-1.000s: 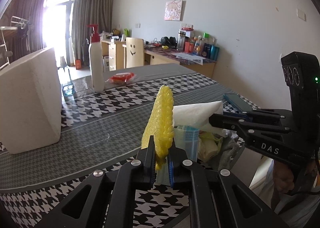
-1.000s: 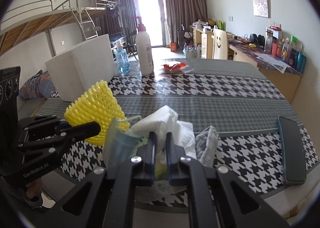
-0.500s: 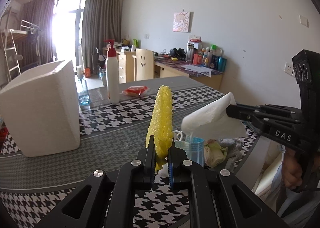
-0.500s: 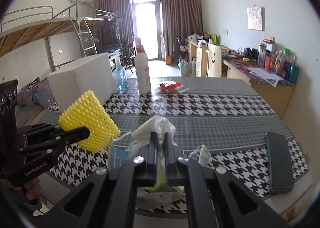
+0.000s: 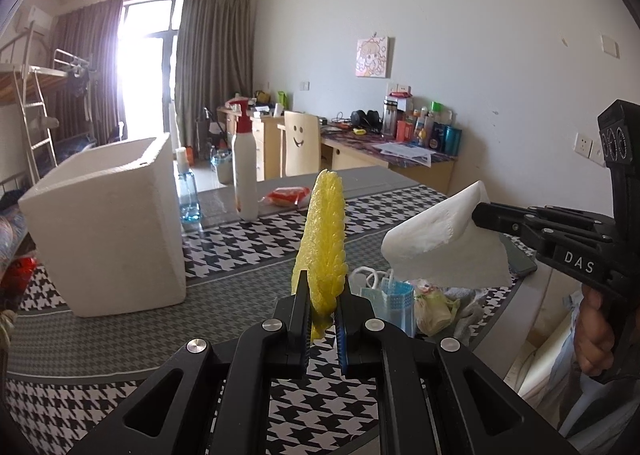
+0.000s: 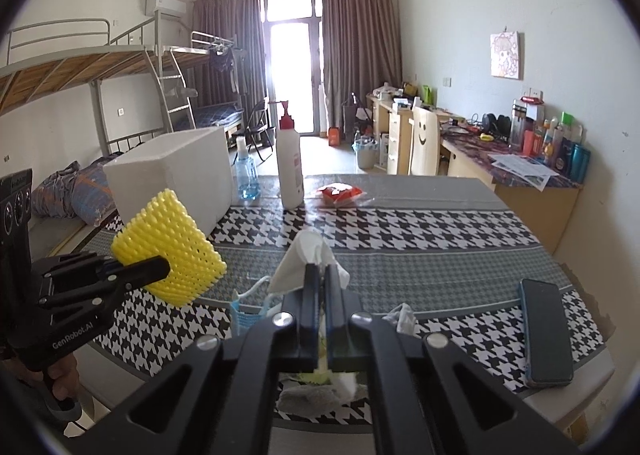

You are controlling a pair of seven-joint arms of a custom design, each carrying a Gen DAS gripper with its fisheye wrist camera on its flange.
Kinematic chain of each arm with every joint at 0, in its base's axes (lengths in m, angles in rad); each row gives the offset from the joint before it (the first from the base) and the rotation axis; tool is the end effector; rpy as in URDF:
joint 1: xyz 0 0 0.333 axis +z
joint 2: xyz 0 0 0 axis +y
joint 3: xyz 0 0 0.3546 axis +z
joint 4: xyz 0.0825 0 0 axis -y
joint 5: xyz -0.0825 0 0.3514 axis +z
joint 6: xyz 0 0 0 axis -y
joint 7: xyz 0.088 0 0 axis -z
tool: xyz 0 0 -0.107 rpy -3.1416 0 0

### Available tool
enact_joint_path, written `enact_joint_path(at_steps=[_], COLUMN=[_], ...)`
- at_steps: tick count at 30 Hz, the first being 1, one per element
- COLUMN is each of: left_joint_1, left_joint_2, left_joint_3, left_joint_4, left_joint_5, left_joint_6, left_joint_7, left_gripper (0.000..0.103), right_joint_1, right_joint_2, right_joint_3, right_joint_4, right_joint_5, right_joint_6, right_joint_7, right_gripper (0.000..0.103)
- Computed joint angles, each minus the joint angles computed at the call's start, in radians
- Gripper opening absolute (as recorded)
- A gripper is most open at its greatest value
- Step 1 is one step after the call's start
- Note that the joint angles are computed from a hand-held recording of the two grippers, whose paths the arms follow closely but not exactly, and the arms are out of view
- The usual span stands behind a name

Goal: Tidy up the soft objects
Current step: 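Lift both held items and carry them toward the white foam box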

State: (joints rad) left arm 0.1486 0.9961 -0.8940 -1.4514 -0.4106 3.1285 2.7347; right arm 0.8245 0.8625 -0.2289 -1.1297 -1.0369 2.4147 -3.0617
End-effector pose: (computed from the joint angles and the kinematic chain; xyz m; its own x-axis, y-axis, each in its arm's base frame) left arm 0.7194 -0.2799 0.3472 -0.7715 -0.6322 0.0708 -0.3415 0.3177 -0.8846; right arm 0.6239 0.5039 0.3840 -0.2287 -0.9726 -0.0422 -0.4782 0.1500 -0.8653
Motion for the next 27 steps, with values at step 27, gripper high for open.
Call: enact_joint_path(at_steps=[27], left_joint_1=[0.04], left_joint_2=[-0.022], left_joint_3=[-0.009], left_joint_4=[-0.052], left_joint_5=[0.22], left_joint_6=[0.121], left_joint_7=[-0.212], left_gripper=[0.011], right_joint_1=[0.018], right_joint_2=[0.042], right_joint_3=[-0.039], right_joint_4=[0.107], right_joint_5=[-0.042], right_joint_6=[-0.005], right_joint_7=[-0.022], right_gripper=[0.004])
